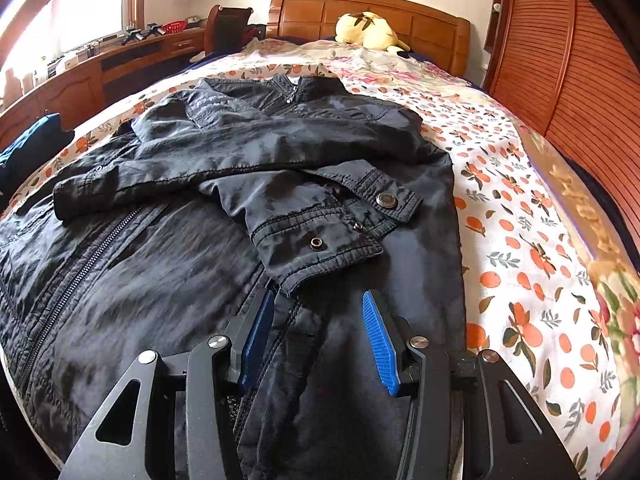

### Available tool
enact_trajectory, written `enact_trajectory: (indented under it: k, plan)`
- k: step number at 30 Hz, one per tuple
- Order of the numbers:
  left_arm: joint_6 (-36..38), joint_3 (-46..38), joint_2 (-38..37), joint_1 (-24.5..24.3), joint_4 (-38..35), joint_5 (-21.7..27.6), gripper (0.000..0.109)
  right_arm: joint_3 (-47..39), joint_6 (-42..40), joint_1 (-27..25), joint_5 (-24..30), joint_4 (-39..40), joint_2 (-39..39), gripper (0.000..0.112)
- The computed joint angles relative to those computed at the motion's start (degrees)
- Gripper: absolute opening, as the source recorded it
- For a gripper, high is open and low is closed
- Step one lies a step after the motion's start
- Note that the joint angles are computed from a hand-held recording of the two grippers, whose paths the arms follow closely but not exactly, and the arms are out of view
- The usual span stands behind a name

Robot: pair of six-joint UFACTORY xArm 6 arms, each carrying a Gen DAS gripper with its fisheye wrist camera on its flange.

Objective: Fold large clothes

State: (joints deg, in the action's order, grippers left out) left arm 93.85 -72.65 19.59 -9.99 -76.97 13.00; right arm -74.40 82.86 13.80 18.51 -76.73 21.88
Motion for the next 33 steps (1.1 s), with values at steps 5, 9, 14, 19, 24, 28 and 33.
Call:
enact_trajectory:
  k: [5, 9, 14, 19, 24, 28, 33]
  plan:
    - [2.26, 2.69, -1.01, 3.1, -2.84, 1.57, 0.081, -0.67, -0.88, 0.07, 0.14, 1.12, 0.77, 0.048]
    - [2.55, 4.03, -1.06, 5.34, -4.06, 2.45, 0.081, -0.96, -0.81, 0.05, 0.2, 1.37, 1.18, 0.048]
    - [2.78, 4.46, -0.4, 7.26, -5.13, 2.54, 0.081, -1.15, 0.28, 0.06, 0.31, 0.63, 1.52, 0.049]
    - [2.39, 4.42, 0.06, 8.78, -4.46, 3.46, 0.081, -1.27, 0.87, 0.39, 1.21, 0.37, 1.67, 0.051]
    - [1.87, 4.26, 0.55, 9.68, -3.28, 4.4, 0.081, 0.65, -0.26, 1.07, 1.78, -0.3, -0.43, 0.051]
    - [3.41, 4.49, 0.63, 10.59, -4.19, 5.69, 0.081, 5.86, -1.79, 1.74, 2.78, -0.06, -5.25, 0.051]
    - [3.01, 4.48, 0.97, 11.53, -3.8, 7.92, 0.071, 15.13, 1.35, 2.28, 2.66, -1.76, -13.35, 0.051]
